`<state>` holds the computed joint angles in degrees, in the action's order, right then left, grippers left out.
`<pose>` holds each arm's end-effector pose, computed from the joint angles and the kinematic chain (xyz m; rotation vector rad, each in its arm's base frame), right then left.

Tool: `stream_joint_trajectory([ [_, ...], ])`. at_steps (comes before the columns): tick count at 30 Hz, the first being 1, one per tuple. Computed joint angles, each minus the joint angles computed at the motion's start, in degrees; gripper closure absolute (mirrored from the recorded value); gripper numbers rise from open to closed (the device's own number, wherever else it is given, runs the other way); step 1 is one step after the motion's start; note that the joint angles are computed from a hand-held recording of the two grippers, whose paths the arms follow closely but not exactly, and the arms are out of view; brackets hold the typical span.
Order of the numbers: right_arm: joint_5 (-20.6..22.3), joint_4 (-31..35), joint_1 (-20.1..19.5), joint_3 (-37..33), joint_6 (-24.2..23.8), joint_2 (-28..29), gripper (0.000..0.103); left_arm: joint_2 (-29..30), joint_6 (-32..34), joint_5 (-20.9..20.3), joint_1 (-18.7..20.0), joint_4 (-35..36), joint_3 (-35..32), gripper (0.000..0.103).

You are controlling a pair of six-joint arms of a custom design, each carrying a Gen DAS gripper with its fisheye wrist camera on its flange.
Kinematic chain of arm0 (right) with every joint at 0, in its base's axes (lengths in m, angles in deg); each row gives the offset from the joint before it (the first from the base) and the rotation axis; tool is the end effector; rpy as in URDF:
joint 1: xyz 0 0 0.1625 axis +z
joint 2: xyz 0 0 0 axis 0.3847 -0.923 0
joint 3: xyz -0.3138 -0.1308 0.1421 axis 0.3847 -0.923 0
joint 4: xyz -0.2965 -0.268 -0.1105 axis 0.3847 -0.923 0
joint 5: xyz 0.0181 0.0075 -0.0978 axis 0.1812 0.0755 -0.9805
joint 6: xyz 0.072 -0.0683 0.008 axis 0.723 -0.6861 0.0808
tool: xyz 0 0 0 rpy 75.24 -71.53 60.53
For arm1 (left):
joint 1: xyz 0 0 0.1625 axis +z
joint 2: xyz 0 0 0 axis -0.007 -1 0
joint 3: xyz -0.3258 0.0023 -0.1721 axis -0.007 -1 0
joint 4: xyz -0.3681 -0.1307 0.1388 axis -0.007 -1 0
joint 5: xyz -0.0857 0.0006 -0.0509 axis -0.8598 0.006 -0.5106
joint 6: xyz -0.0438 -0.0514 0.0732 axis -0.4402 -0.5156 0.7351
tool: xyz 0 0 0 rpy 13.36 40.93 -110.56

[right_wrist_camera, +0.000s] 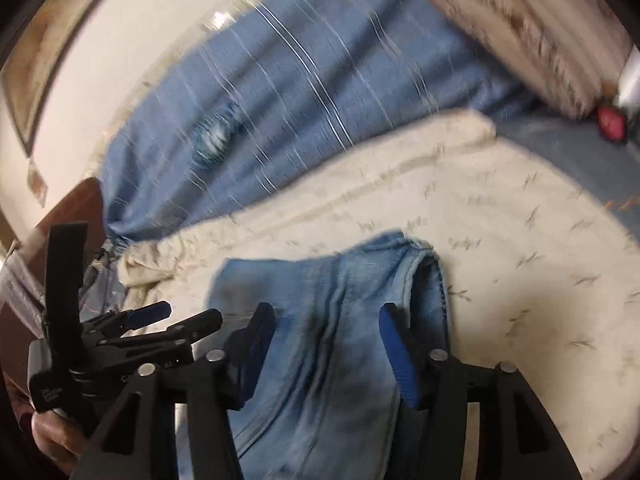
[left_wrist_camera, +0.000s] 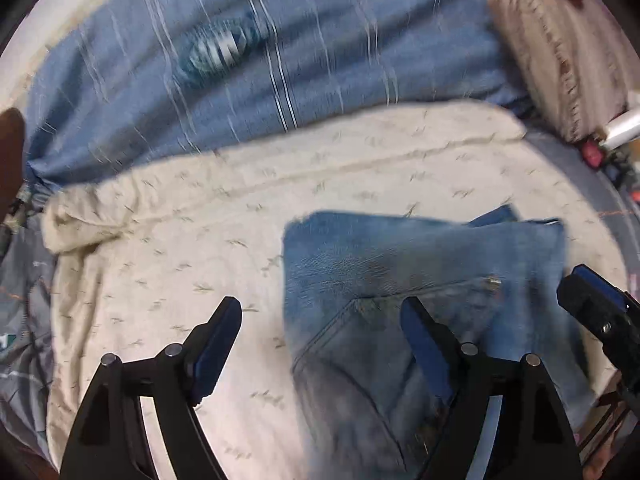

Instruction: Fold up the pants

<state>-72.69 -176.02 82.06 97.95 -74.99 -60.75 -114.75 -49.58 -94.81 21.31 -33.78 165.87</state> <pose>0.2224 -0.3705 0.1951 0.6352 -2.8017 0.9771 -0.2800 -0.3358 0.2184 0.2000 2.0537 -0.7827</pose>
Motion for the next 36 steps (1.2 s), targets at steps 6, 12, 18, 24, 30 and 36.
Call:
stream_joint_trajectory([
  [6,-1.51,-12.09,5.81,9.68,-3.58,-9.07,0.028,-2.33,-14.14,0.44,-11.65,15.79,-2.44,0.01],
  [12,-9.48,-8.45,13.83,11.73,-1.58,-15.87,0.028,-4.0,-27.73,-0.73,-21.1,30.02,-5.14,0.005],
  [18,-16.94,-2.7,21.41,11.01,0.64,-20.24,0.027,-4.36,-37.69,-3.11,-27.35,39.76,-6.98,0.002],
  [24,-22.68,-2.15,27.56,9.3,1.02,-18.45,0.027,-3.69,-44.56,-5.87,-31.02,47.12,-7.92,0.0],
  [30,-25.09,-4.07,30.11,8.74,0.23,-16.08,0.027,-4.93,-45.69,-7.76,-31.91,48.73,-6.98,0.0],
  [36,-25.6,-4.76,29.99,8.56,0.43,-14.51,0.027,-5.3,-47.39,-9.06,-31.7,50.72,-6.18,0.0],
])
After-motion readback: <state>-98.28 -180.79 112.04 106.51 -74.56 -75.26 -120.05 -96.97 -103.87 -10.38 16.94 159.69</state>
